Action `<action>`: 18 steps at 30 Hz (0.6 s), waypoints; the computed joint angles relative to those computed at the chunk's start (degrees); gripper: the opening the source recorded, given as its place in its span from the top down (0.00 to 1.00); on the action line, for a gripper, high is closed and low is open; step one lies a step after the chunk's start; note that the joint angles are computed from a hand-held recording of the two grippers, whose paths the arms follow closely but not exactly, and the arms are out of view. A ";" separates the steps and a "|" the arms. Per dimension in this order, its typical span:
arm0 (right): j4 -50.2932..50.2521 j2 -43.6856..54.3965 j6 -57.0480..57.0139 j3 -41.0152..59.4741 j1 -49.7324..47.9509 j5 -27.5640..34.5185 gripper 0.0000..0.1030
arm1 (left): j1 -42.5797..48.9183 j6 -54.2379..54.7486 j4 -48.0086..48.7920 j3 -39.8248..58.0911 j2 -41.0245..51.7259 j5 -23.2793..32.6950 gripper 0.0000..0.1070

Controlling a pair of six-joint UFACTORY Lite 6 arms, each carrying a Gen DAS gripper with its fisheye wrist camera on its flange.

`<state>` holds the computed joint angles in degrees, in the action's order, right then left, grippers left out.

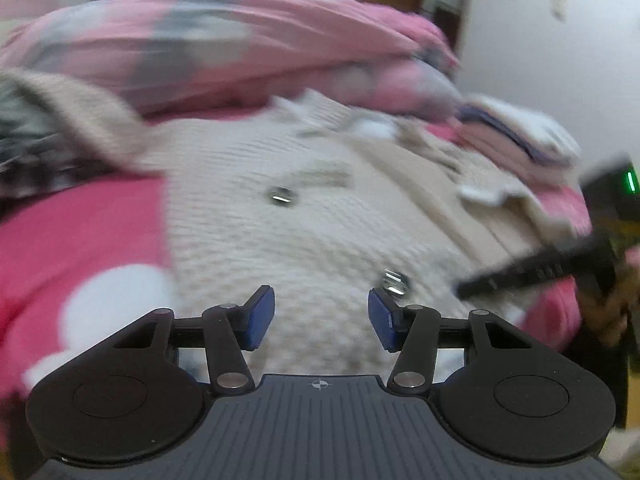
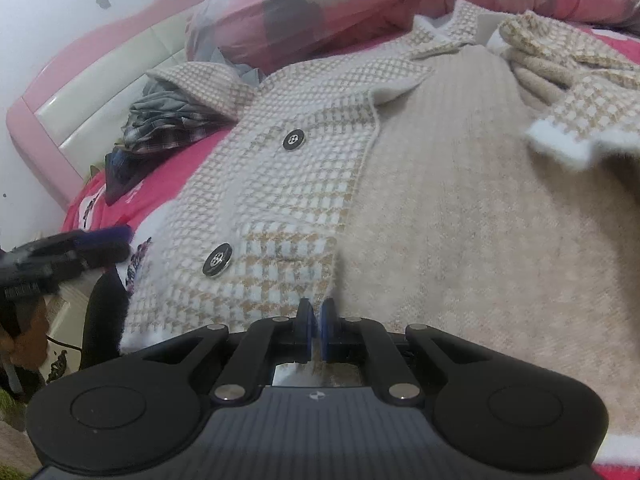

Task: Fold clothes

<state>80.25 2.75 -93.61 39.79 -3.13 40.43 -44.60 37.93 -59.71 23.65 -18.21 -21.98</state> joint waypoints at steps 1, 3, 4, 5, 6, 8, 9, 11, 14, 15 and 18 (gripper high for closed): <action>-0.27 -0.44 0.35 -0.18 0.16 -0.29 0.96 | -0.95 -2.22 2.00 1.48 4.03 -0.88 0.57; -1.07 -1.33 1.35 -0.43 0.45 -0.80 0.95 | -1.63 -6.65 4.50 3.82 10.71 -1.60 0.62; -2.14 -1.70 2.60 -0.22 0.45 -0.84 0.95 | -2.34 -8.70 5.07 4.06 12.72 -2.90 0.62; -3.41 -2.01 4.07 0.15 0.34 -0.71 0.94 | -3.21 -10.15 5.96 3.39 13.09 -4.71 0.62; -5.20 -2.17 6.13 0.94 -0.09 -0.11 0.92 | -3.62 -9.96 5.97 2.99 13.00 -5.42 0.62; -7.13 -1.99 9.35 2.94 -1.35 1.34 0.89 | -3.27 -12.67 8.73 1.70 12.24 -5.84 0.62; -6.92 -1.21 10.41 4.44 -1.87 2.13 0.89 | -2.88 -14.99 10.98 0.96 11.90 -6.06 0.61; -5.75 1.13 12.28 8.02 -1.61 2.11 0.88 | -3.15 -16.69 12.80 0.21 11.76 -7.02 0.61; -4.09 7.53 15.83 16.37 2.08 -1.36 0.82 | -3.17 -19.32 16.01 -0.08 12.73 -8.72 0.61; -3.61 11.03 16.80 20.23 3.50 -2.41 0.76 | -3.11 -20.75 17.50 -0.63 12.77 -9.46 0.61; -4.35 21.87 21.59 33.20 6.99 -4.78 0.62 | -2.54 -24.68 21.97 -2.28 12.41 -10.87 0.60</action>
<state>75.90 24.63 -72.02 72.99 3.86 35.65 -47.14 13.25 -37.74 21.37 -5.80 -32.85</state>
